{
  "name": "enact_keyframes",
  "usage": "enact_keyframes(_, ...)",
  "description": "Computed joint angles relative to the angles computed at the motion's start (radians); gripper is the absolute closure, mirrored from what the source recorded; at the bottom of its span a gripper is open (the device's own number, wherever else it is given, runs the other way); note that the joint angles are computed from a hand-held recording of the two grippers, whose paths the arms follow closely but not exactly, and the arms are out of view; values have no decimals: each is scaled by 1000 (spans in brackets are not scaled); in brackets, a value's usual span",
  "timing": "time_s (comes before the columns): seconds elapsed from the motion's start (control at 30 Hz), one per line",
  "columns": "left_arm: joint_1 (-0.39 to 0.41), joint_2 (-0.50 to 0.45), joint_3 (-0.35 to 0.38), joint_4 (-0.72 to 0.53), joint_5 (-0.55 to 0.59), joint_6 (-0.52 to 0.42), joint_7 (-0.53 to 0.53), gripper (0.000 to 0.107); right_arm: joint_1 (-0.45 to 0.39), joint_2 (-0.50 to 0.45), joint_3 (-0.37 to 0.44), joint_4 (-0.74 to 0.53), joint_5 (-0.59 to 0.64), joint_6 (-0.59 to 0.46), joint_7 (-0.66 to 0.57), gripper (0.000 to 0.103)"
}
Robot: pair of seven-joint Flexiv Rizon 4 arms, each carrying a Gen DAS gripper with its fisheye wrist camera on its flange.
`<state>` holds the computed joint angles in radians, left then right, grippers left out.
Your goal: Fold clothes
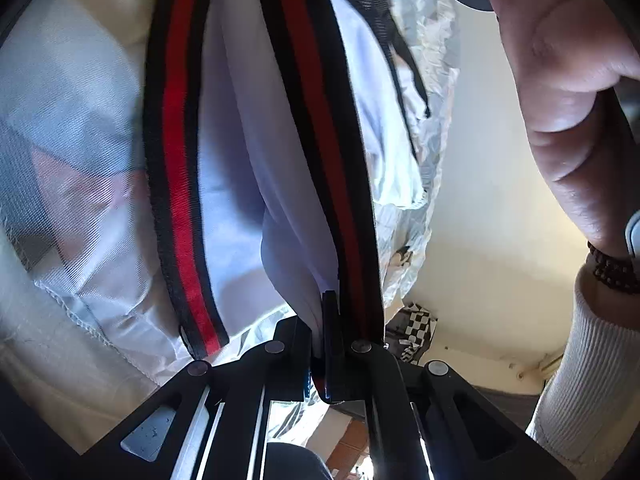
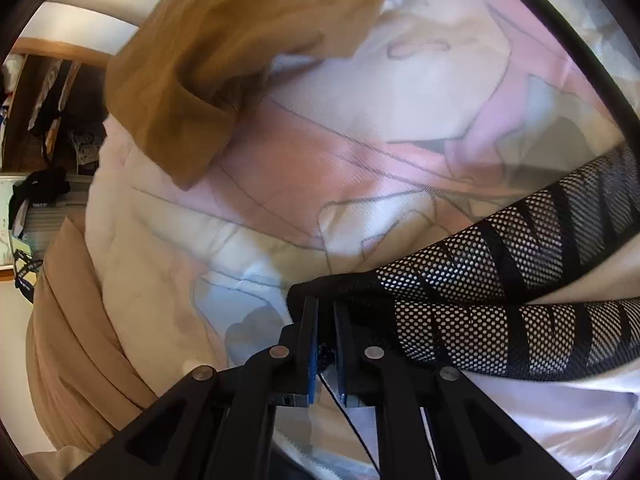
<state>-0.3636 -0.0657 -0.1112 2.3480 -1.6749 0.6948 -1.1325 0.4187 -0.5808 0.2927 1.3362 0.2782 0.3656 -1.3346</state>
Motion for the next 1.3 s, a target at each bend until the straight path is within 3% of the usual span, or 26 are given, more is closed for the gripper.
enact_keyframes(0.03,-2,-1,-2,0,10,7,-9,104,-7,-2,3,2,17,3,3,87)
enact_keyframes(0.1,-6,-1,-4,-1,28,22,-23,104,-36,-2,19,6,86,20,12,67)
enact_keyframes(0.17,9,-4,7,-3,104,12,-70,103,-58,-2,40,3,144,27,-8,26)
enact_keyframes(0.23,42,-7,27,-11,220,-23,-153,90,-51,7,41,-9,134,-9,-28,20)
enact_keyframes(0.27,63,4,41,-16,283,-34,-194,60,-49,32,39,4,130,-1,-37,20)
enact_keyframes(0.3,64,20,39,-15,319,-13,-228,18,-59,60,41,20,145,18,-51,20)
enact_keyframes(0.33,66,39,38,-17,350,-5,-245,12,-76,95,44,39,171,38,-67,20)
enact_keyframes(0.4,71,82,42,-37,378,-41,-200,12,-113,195,38,99,207,73,-97,15)
enact_keyframes(0.47,74,118,49,-64,404,-80,-152,12,-129,316,5,184,167,95,-91,7)
enact_keyframes(0.53,79,134,56,-110,433,-126,-94,12,-147,444,-26,292,130,123,-69,5)
enact_keyframes(0.63,125,90,79,-215,497,-208,23,12,-185,628,-71,457,144,187,-3,3)
enact_keyframes(0.7,184,-7,84,-341,594,-291,70,12,-219,737,-108,564,168,223,73,1)
enact_keyframes(0.8,298,-110,105,-485,775,-431,203,12,-235,847,-136,725,252,309,165,0)
enact_keyframes(0.87,341,-145,104,-550,860,-447,233,12,-227,880,-141,832,353,408,240,9)
enact_keyframes(0.9,358,-183,98,-596,900,-457,237,12,-213,876,-145,872,413,460,267,10)
enact_keyframes(0.93,372,-223,91,-643,940,-466,233,12,-194,863,-153,903,477,507,275,20)
enact_keyframes(0.97,381,-266,84,-690,979,-476,213,12,-178,838,-155,924,519,551,292,39)
enact_keyframes(1.0,390,-310,78,-741,1018,-490,192,12,-165,815,-155,931,529,584,291,44)
enact_keyframes(1.17,376,-363,73,-767,1146,-379,161,12,-116,723,-122,901,400,667,247,45)
enact_keyframes(1.23,372,-369,74,-765,1189,-387,125,12,-105,706,-106,893,313,618,286,45)
enact_keyframes(1.3,371,-373,77,-764,1232,-407,101,12,-86,699,-109,872,330,500,252,51)
